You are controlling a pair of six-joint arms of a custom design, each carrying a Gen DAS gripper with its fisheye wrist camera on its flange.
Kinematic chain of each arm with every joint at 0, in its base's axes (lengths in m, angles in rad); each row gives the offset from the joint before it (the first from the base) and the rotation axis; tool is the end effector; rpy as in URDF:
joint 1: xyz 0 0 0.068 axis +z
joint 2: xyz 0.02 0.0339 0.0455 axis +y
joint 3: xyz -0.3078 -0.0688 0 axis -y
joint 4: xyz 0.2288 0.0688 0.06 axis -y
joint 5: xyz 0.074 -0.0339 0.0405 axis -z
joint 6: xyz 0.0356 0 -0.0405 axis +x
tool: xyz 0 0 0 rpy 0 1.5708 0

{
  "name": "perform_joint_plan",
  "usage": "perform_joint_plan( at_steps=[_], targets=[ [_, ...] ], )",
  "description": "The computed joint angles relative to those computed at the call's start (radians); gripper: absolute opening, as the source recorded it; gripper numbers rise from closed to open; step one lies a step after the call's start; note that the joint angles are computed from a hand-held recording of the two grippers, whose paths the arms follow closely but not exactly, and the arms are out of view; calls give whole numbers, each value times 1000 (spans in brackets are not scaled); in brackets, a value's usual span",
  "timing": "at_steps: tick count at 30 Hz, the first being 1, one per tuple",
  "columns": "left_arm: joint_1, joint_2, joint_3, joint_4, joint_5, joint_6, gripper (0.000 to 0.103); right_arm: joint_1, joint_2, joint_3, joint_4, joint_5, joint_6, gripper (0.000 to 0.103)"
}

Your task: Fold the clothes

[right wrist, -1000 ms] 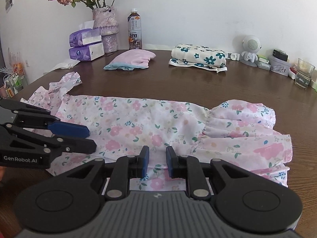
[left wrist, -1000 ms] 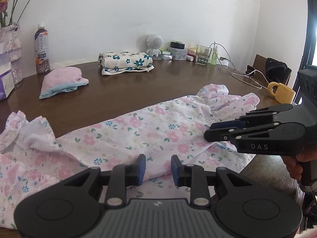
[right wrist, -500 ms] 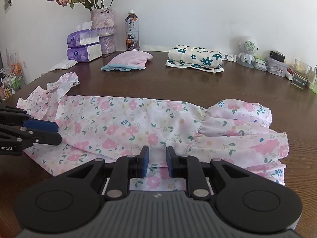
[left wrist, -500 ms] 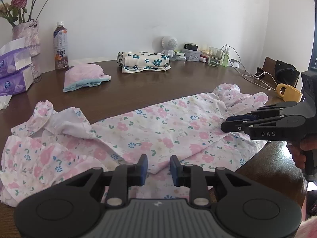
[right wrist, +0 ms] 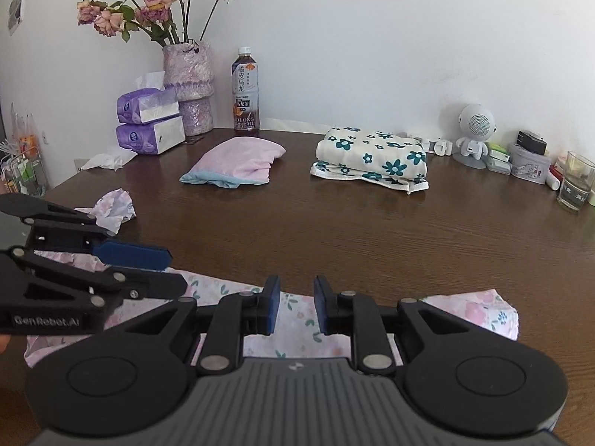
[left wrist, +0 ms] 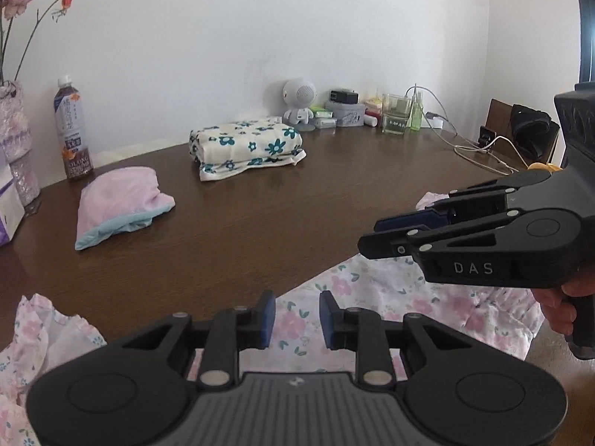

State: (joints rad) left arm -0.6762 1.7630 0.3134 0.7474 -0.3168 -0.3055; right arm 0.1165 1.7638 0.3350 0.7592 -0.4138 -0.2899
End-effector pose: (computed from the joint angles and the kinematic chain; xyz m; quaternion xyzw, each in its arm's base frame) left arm 0.2006 -0.1468 0.1261 0.0999 0.8927 -0.0697 0.4339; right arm 0.2510 0.0438 0.1314 -0.2654 0.8448 0.1473 0.4406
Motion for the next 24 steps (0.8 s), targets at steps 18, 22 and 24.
perform_joint_plan(
  at_steps=[18, 22, 24],
  targets=[
    [96, 85, -99, 180, 58, 27, 24, 16, 180, 76, 24, 46, 17, 20],
    [104, 86, -115, 203, 62, 28, 24, -64, 182, 104, -21, -6, 41, 20],
    [104, 88, -120, 212, 62, 32, 24, -87, 188, 102, -4, 11, 35, 18]
  ],
)
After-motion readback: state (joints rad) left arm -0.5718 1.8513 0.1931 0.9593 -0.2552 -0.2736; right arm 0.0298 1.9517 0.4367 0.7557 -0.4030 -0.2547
